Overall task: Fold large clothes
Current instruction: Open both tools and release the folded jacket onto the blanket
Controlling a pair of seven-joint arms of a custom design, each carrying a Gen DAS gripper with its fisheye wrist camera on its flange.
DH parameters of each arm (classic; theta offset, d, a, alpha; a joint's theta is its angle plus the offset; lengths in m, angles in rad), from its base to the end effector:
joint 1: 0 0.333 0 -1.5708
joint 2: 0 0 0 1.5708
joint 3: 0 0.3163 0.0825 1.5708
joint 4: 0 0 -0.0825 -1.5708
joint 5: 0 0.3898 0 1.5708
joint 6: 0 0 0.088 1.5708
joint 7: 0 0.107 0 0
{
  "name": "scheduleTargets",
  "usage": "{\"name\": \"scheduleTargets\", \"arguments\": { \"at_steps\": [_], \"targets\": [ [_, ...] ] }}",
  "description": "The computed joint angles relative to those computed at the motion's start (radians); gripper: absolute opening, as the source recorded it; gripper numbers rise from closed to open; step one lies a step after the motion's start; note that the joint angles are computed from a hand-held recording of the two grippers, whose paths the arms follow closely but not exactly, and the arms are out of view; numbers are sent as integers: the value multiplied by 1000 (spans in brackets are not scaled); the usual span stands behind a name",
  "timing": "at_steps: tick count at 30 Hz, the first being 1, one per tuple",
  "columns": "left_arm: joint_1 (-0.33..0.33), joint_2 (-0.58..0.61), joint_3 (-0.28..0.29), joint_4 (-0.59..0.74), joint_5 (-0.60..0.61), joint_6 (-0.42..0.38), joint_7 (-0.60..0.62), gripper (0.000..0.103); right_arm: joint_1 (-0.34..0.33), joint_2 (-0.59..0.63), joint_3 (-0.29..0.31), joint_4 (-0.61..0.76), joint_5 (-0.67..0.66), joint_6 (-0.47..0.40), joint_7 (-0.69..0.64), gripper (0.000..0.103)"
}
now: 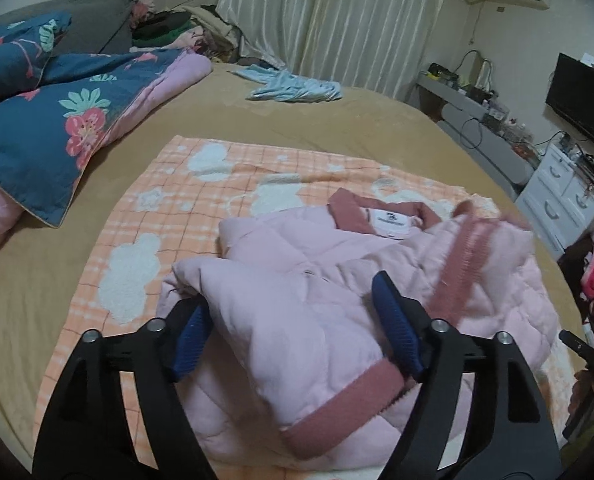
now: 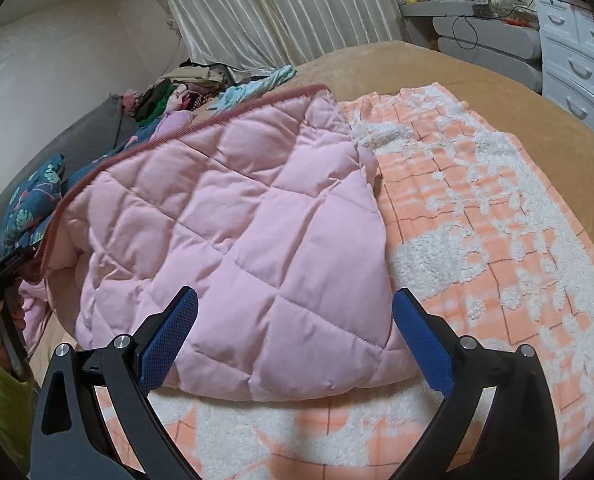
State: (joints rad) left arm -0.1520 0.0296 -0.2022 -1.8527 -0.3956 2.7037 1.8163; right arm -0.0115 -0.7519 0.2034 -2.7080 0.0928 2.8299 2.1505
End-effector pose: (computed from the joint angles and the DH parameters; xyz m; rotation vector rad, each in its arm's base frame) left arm 0.5918 -0.2030 0.5951 -1.5380 2.1076 -1.1254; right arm 0.3701 0.0762 0.5436 -1.2350 1.9748 -0.5188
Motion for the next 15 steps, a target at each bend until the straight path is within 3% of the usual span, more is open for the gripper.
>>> {"name": "scheduleTargets", "arguments": {
  "at_steps": [8,11,15],
  "targets": [
    [-22,-65,12,-44,-32,20,30,81,-17,-68,18,7,-23,-32,11,97],
    [-33,-94,20,-73,-11,57,24,89,-22,-84,19,10,-29,-48,13,97],
    [-53,-133,37,-107,19,92,31,89,-31,-111,31,9,-38,-73,31,97]
  ]
}}
